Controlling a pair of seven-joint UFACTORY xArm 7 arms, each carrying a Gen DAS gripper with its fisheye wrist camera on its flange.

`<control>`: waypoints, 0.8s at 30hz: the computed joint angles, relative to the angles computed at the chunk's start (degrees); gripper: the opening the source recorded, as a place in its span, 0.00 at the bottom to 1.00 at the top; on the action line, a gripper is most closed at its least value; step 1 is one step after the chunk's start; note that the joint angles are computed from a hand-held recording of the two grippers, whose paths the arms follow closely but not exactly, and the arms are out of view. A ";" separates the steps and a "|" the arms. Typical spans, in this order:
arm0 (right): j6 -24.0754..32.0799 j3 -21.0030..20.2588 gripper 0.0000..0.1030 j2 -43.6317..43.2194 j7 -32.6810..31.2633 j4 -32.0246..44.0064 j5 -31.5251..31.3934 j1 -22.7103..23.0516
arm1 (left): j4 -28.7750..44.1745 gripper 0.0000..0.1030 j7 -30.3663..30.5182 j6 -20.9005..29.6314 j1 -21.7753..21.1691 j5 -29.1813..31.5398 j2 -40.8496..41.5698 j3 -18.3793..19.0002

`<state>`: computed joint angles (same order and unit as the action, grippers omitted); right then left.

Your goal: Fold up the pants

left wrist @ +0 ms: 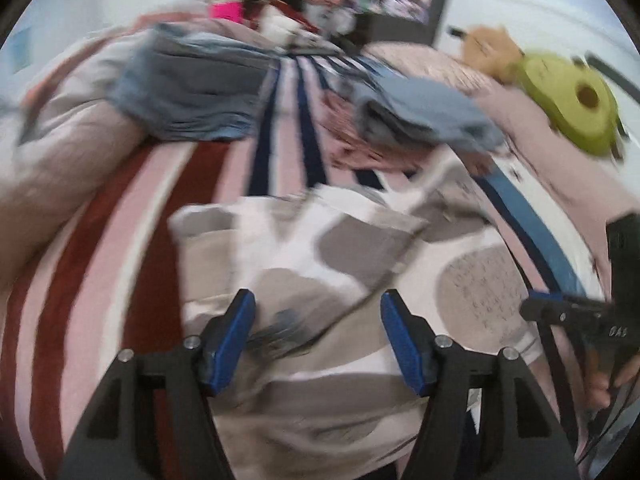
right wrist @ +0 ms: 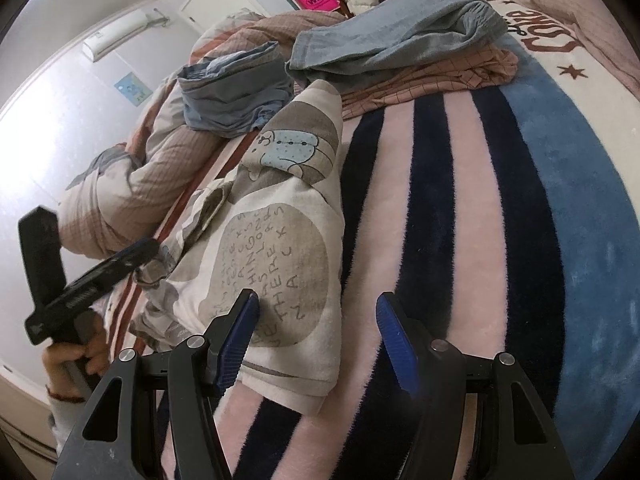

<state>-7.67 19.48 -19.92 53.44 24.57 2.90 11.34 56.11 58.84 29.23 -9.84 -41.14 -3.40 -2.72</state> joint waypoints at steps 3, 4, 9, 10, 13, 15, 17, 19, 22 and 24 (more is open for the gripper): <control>-1.37 -4.57 0.56 0.77 -0.85 -0.49 0.10 4.41 | 1.41 0.60 -7.81 -3.93 -0.21 9.97 3.79 -1.46; -1.73 -6.02 0.56 0.94 -1.20 -0.62 0.18 5.81 | 2.26 0.59 -9.84 -4.37 -0.07 11.96 5.20 -1.58; -2.18 -10.75 0.56 0.82 -2.89 -1.24 0.47 10.44 | 8.27 0.12 -11.97 -2.99 2.88 7.78 10.20 -2.16; -1.94 -10.75 0.56 0.79 -3.13 -1.12 0.60 10.44 | 10.08 0.11 -12.92 -2.15 4.05 5.18 11.55 -2.30; -2.08 -10.83 0.56 1.13 -3.59 -0.90 1.03 10.69 | 13.30 0.09 -24.21 -4.48 5.11 7.99 15.03 -0.99; -2.52 -11.43 0.56 1.37 -3.94 -1.03 1.15 11.29 | 14.96 0.10 -28.81 -3.96 6.45 10.23 16.54 -0.70; -3.40 -13.83 0.56 1.74 -4.18 -1.27 1.05 13.50 | 16.90 0.21 -30.81 -0.78 8.25 11.19 17.71 -1.30; -3.79 -14.99 0.56 1.62 -4.15 -1.65 1.00 14.61 | 15.81 0.33 -32.99 -2.07 8.40 14.77 16.93 -1.48; -3.53 -13.57 0.56 1.44 -4.31 -1.75 1.26 13.23 | 15.54 0.41 -25.64 3.33 12.25 8.34 15.12 -3.89; -3.16 -12.23 0.56 1.32 -4.44 -1.66 1.47 11.97 | 15.97 0.50 -19.19 11.39 14.78 2.13 13.91 -3.99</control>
